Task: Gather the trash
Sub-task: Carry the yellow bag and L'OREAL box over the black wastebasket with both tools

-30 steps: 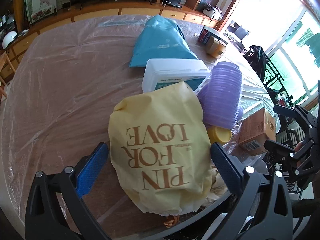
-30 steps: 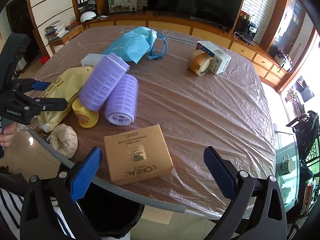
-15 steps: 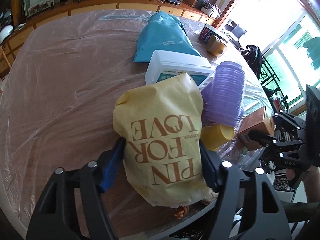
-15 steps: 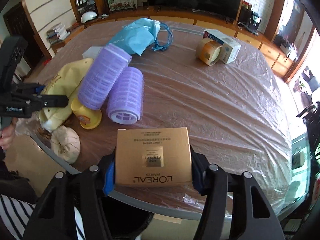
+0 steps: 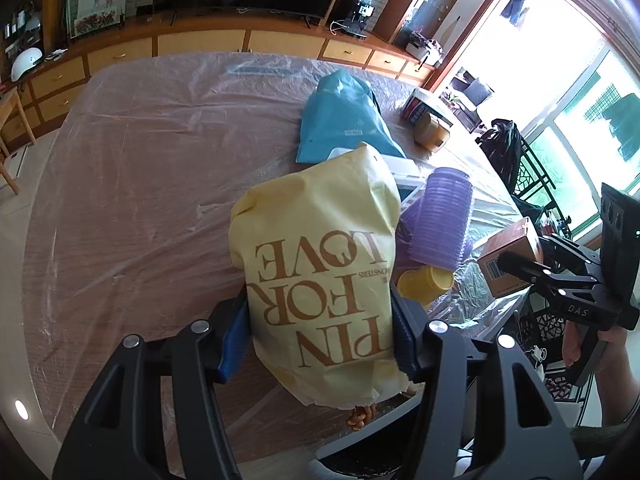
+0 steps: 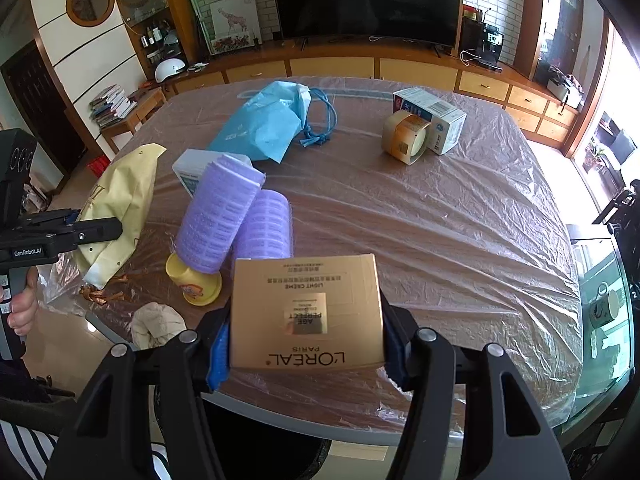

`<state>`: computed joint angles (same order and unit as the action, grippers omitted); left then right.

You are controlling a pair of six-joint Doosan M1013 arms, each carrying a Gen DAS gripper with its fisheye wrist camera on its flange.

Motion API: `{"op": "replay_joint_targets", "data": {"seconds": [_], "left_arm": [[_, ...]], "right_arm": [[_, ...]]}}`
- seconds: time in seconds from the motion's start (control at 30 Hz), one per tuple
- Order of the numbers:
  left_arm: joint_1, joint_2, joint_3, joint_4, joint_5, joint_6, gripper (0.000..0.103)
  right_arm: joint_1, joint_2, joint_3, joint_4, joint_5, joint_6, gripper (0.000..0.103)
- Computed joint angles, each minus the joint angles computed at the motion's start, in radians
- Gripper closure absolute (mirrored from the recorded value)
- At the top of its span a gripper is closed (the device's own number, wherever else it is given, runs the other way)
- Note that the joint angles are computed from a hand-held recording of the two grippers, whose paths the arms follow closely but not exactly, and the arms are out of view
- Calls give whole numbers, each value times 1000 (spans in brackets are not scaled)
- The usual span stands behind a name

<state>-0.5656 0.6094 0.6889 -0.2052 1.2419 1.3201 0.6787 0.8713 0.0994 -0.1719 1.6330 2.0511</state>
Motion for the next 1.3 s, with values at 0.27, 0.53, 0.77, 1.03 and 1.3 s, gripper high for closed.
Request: {"op": "replay_joint_targets", "data": {"seconds": [0.27, 0.53, 0.77, 1.03, 1.3], "left_arm": [[-20, -48, 50, 46, -46, 2, 44], [-62, -107, 109, 67, -83, -3, 44], [-93, -148, 162, 6, -84, 55, 44], [-139, -182, 228, -13, -21, 106, 44], [-165, -181, 287, 11, 30, 86, 44]], "right_arm": [[3, -82, 143, 40, -113, 26, 45], [1, -162, 263, 115, -220, -29, 45], [4, -268, 433, 196, -310, -59, 45], [22, -332, 552, 255, -307, -100, 45], [36, -370, 673, 290, -325, -82, 45]]}}
